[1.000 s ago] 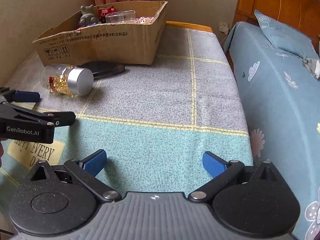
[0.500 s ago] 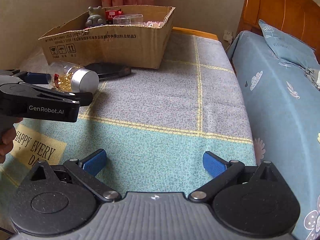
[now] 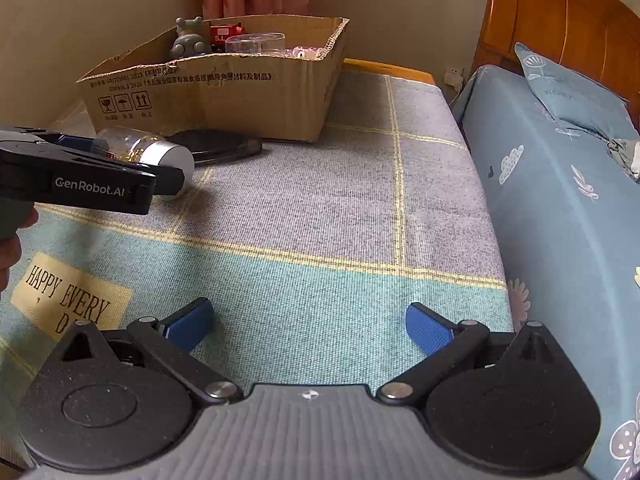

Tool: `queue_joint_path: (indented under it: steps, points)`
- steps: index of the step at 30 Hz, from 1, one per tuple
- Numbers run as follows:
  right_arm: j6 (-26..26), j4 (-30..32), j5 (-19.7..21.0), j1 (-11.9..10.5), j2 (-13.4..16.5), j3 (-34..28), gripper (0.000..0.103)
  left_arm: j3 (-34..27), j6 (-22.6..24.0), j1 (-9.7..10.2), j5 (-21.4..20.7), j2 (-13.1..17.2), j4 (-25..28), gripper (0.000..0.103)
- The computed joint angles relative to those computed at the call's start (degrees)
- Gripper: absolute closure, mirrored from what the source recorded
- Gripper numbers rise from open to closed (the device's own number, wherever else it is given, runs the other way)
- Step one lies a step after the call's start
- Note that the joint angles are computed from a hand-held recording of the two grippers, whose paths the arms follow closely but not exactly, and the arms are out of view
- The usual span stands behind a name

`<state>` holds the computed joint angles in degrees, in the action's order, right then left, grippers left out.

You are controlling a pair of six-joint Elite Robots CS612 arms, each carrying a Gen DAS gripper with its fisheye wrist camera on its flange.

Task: Organize rigid objects
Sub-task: 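Move the left gripper to the gold capsule bottle and close on it, then grasp the black oval case with the right gripper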

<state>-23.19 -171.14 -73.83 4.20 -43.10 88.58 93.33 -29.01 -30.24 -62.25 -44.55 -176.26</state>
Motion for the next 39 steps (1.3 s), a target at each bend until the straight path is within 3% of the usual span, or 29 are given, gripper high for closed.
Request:
queue_joint_path:
  steps: [7, 12, 24, 39]
  points:
    - [0.8, 0.5, -0.8, 0.4, -0.1, -0.2, 0.0, 1.6, -6.3, 0.02, 7.5, -2.2, 9.0, 0.01]
    - [-0.8, 2.8, -0.4, 1.0, 0.0, -1.2, 0.0, 3.1, -11.5, 0.9, 9.2, -3.4, 12.1, 0.01]
    - [-4.3, 8.3, 1.5, 3.7, 3.1, -8.2, 0.0, 5.0, -13.5, 1.6, 9.9, -3.8, 10.8, 0.01]
    - [-1.4, 7.4, 1.2, 6.0, 7.8, -16.0, 0.0, 5.0, -13.1, 2.43, 7.3, -3.2, 9.5, 0.01]
